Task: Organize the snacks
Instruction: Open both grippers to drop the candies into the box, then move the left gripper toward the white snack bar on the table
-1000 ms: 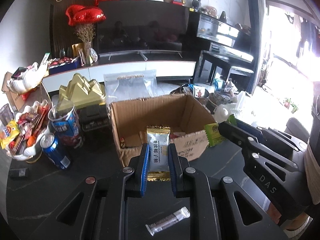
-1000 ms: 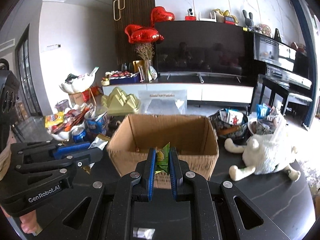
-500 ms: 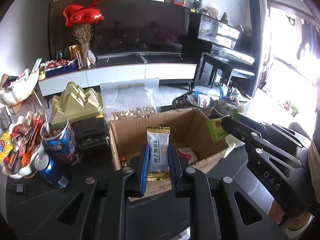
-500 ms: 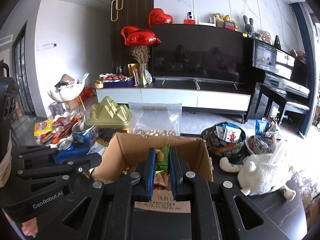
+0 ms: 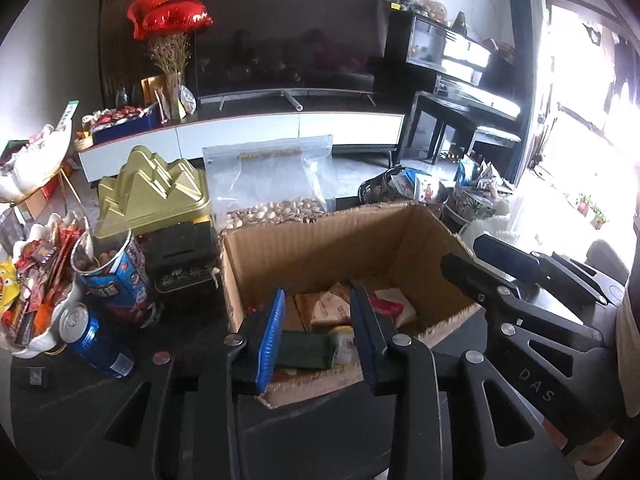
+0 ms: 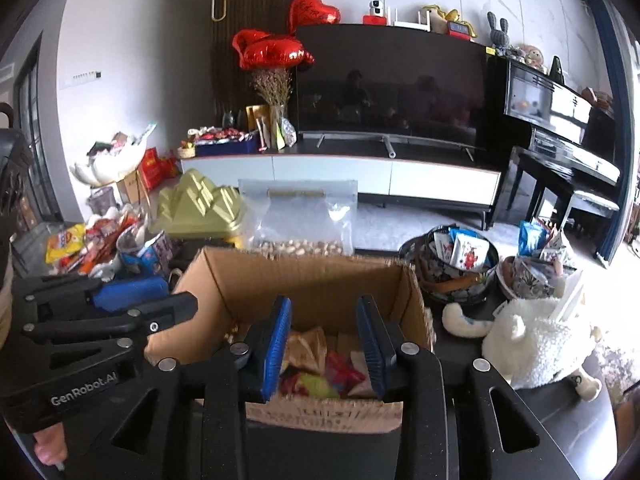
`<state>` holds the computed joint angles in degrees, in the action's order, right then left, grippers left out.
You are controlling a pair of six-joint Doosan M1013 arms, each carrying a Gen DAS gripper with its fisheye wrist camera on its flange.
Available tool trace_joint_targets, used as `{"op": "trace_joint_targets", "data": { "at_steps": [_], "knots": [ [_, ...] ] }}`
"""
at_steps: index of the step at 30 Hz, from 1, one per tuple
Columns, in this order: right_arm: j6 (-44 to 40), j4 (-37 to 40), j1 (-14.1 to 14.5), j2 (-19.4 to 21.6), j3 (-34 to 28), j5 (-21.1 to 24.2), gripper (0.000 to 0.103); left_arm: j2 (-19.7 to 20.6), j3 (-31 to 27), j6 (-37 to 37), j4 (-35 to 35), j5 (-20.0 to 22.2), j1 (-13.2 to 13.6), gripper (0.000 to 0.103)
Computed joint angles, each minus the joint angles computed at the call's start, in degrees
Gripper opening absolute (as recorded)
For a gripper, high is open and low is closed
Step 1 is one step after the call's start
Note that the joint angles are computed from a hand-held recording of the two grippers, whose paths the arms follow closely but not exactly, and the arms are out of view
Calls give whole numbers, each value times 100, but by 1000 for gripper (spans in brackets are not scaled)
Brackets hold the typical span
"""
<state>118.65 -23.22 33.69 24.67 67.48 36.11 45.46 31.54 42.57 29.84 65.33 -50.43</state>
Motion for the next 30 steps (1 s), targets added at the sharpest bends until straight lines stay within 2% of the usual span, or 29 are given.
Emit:
{"op": "trace_joint_targets", "data": {
  "at_steps": [11,14,21,30],
  "knots": [
    [990,-753,238,-583,742,-60,49,-690,1135,-468,594,-449,-345,48],
    [1316,-1050,333,-713,896,74,54,-818,1339,-459,675,-506,-422,55],
    [1782,-1272,501,-942,1165,411,58,-1041,1699,-473,824,-502,-583,60],
    [1963,-1308,667,-1132,1531,681,66,-1204,2148,-223,626,-552,-704,61]
  ]
}}
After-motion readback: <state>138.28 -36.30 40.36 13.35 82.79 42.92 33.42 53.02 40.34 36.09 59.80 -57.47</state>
